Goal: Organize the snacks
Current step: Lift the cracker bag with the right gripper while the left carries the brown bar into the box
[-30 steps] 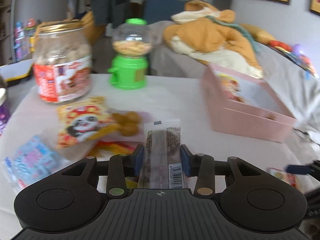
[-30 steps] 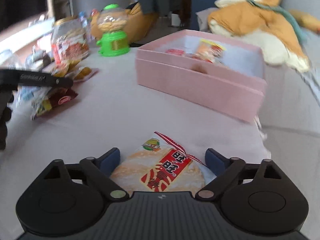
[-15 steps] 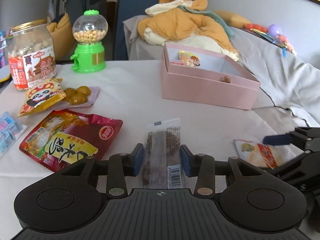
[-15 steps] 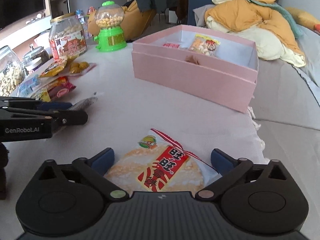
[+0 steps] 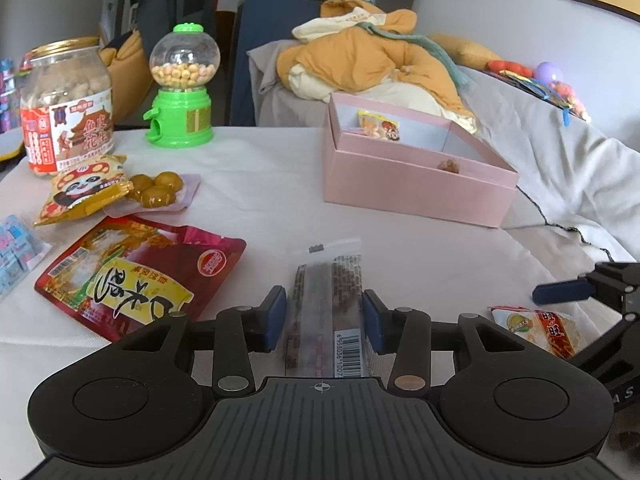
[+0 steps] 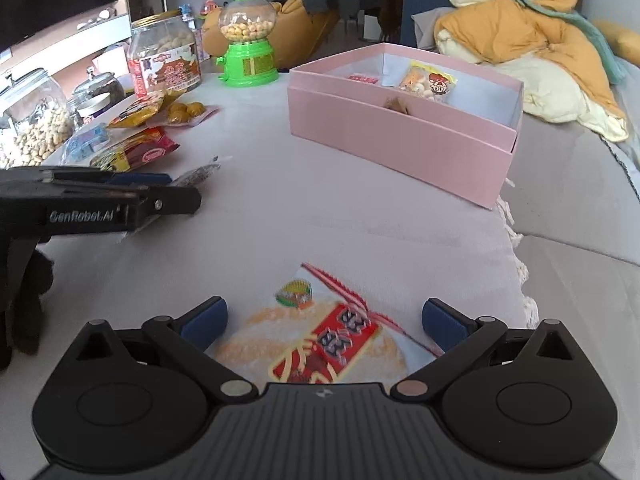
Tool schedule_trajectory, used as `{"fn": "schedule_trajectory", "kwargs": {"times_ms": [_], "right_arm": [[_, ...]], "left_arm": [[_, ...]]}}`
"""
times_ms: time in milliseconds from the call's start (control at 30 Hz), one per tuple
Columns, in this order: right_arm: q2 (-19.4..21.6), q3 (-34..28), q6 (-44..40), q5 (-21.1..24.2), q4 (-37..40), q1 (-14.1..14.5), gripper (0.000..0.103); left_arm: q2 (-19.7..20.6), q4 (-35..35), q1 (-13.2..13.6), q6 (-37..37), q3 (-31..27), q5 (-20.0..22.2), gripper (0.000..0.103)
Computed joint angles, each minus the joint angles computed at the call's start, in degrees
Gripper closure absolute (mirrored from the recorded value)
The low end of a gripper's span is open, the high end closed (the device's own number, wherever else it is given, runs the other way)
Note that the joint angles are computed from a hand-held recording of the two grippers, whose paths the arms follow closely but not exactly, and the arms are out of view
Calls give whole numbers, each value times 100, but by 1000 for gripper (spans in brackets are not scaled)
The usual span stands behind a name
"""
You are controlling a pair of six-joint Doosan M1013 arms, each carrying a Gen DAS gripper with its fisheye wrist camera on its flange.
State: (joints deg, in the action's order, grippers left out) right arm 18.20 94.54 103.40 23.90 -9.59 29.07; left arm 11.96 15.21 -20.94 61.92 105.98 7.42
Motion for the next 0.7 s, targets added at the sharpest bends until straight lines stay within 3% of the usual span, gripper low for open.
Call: {"fn": "schedule_trajectory", "kwargs": {"times_ms": [100,233,300,433,633,700], "right_arm": [[33,-92,846,154,-947,129,1],[-42,-177,2240,856,-2489,416,1],[-182,-29,2722,795,-2872,484,1],[-384,174,3086,561,-2617,476,1],[-185,37,3269,939,-1634,336,0],[-152,45,3526,932,-1836,379,0]], "left_arm": [[1,152,-7,-133,-3,14,56],[6,527,-29,-452,-12,55,56],[7,554,-33,-483,-12,55,56],[6,543,-32,-469,-13,56,56],[14,817,-49,-686,-26,98,56],[19,1075,-69,-898,-36,140,56]]}}
